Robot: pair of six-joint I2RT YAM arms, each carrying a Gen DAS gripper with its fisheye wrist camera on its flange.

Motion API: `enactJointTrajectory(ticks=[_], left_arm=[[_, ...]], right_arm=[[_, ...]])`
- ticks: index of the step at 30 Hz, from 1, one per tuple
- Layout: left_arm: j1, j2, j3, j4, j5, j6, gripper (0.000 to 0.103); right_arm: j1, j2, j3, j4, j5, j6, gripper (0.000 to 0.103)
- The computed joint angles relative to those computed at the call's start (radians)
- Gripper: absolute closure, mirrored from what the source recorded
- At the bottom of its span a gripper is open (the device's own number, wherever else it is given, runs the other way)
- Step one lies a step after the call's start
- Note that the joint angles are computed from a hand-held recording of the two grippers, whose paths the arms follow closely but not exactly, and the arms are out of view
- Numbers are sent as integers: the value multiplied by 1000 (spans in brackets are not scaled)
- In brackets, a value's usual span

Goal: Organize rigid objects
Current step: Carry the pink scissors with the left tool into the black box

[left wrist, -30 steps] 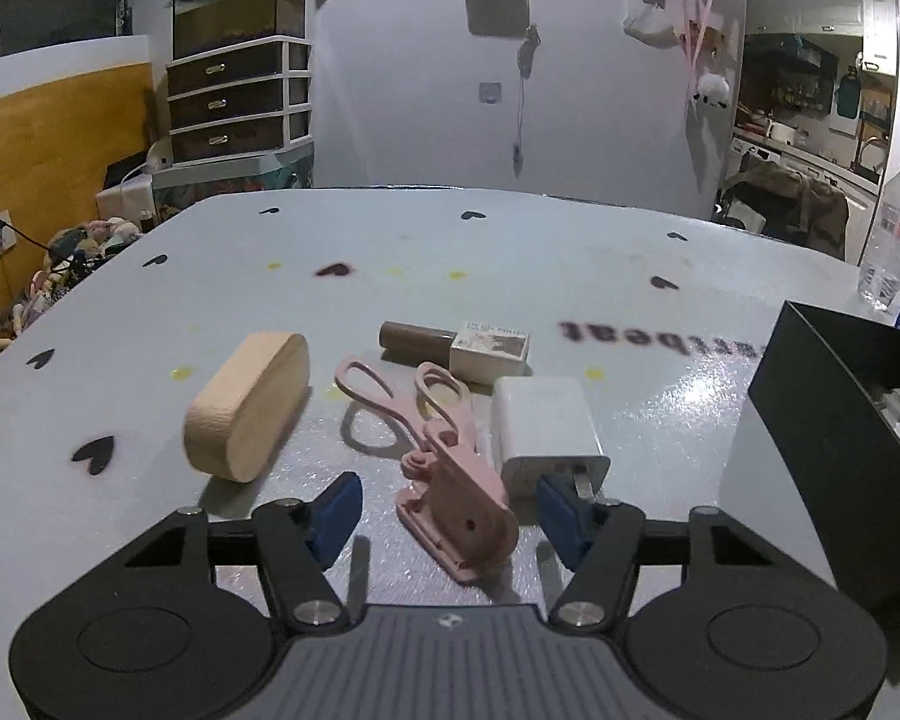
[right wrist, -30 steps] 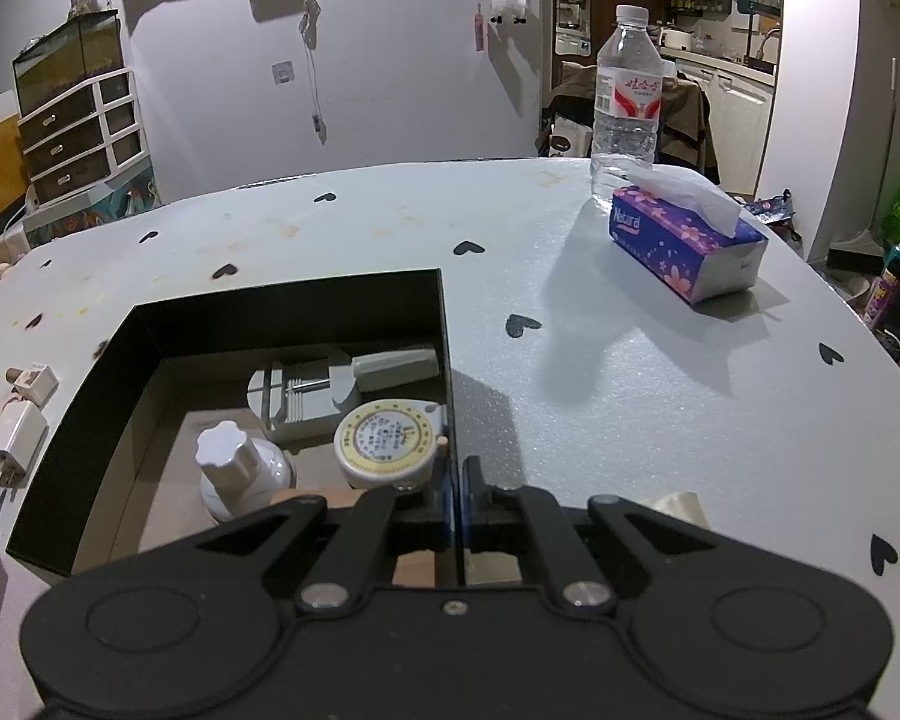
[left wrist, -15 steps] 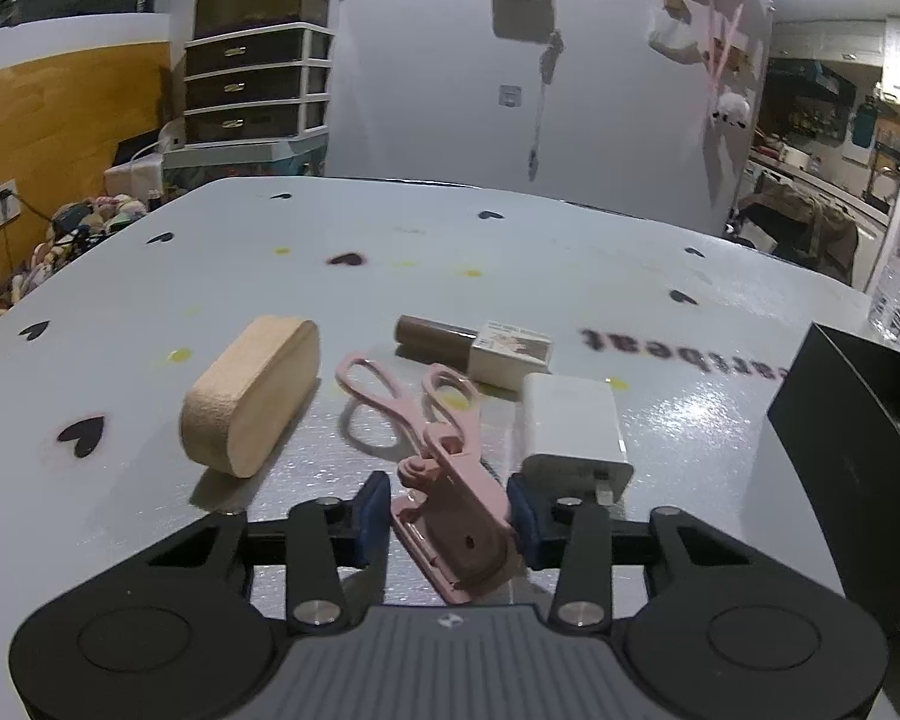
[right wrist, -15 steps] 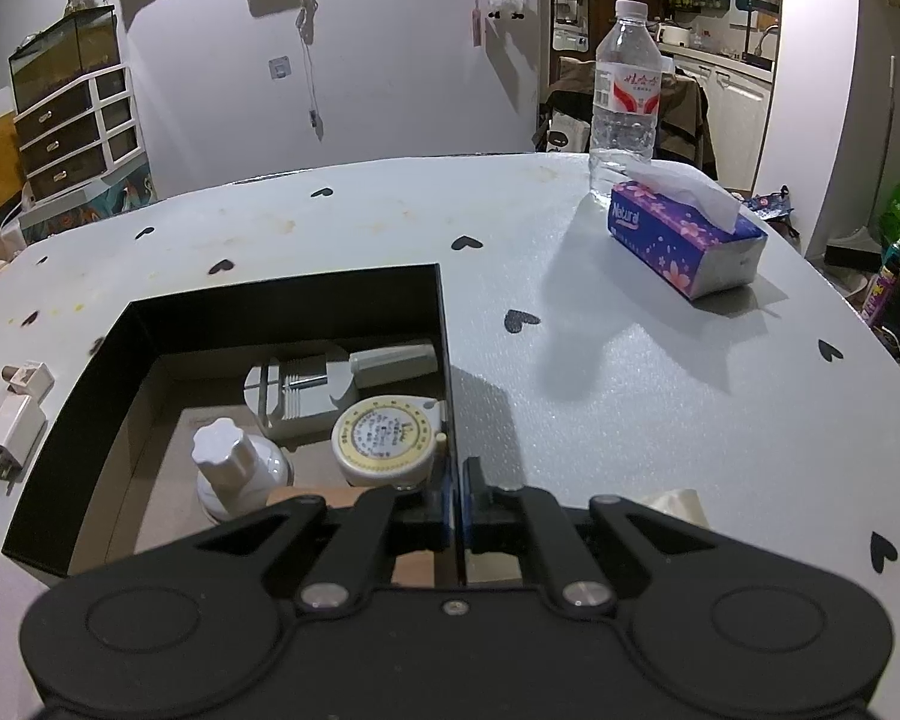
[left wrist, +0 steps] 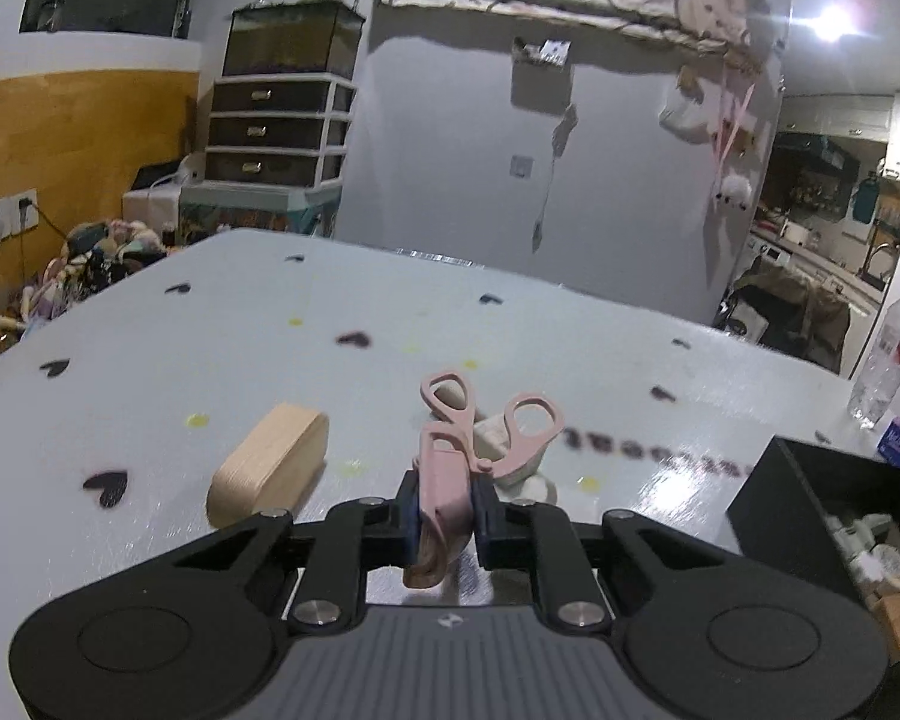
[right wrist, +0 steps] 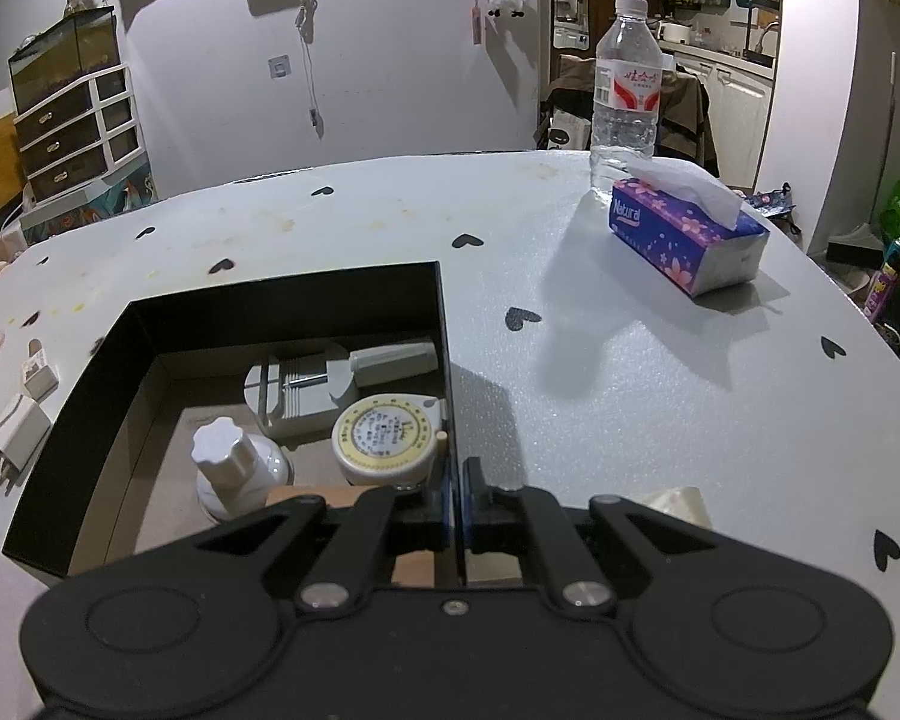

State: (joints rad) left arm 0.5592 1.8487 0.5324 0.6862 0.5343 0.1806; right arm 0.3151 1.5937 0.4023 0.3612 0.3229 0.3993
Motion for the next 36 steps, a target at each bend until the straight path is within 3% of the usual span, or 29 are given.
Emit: enactJointTrajectory(ticks=[7, 11, 14, 20, 26, 31, 36], left_arm=[[-66, -116, -43, 1, 82, -11, 86], [-147, -186, -66, -47, 166, 28, 86], [-242, -211, -80, -83, 176, 69, 86], [-441, -201, -79, -115, 20, 92, 86], [-556, -171, -30, -180, -122, 41, 85], [-603, -160, -50, -122, -235, -63, 85], [-644, -190, -79, -115, -310, -58, 85]], right_arm=[[-5, -4, -2, 0, -9, -2, 98], [-6, -5, -2, -2, -10, -3, 98], [-6, -6, -3, 0, -12, -3, 98], [-11, -10, -9, 8, -22, -5, 98], [-21, -11, -19, 25, -37, -16, 98], [-30, -14, -31, 44, -53, -21, 98], [-39, -15, -42, 66, -67, -30, 98]])
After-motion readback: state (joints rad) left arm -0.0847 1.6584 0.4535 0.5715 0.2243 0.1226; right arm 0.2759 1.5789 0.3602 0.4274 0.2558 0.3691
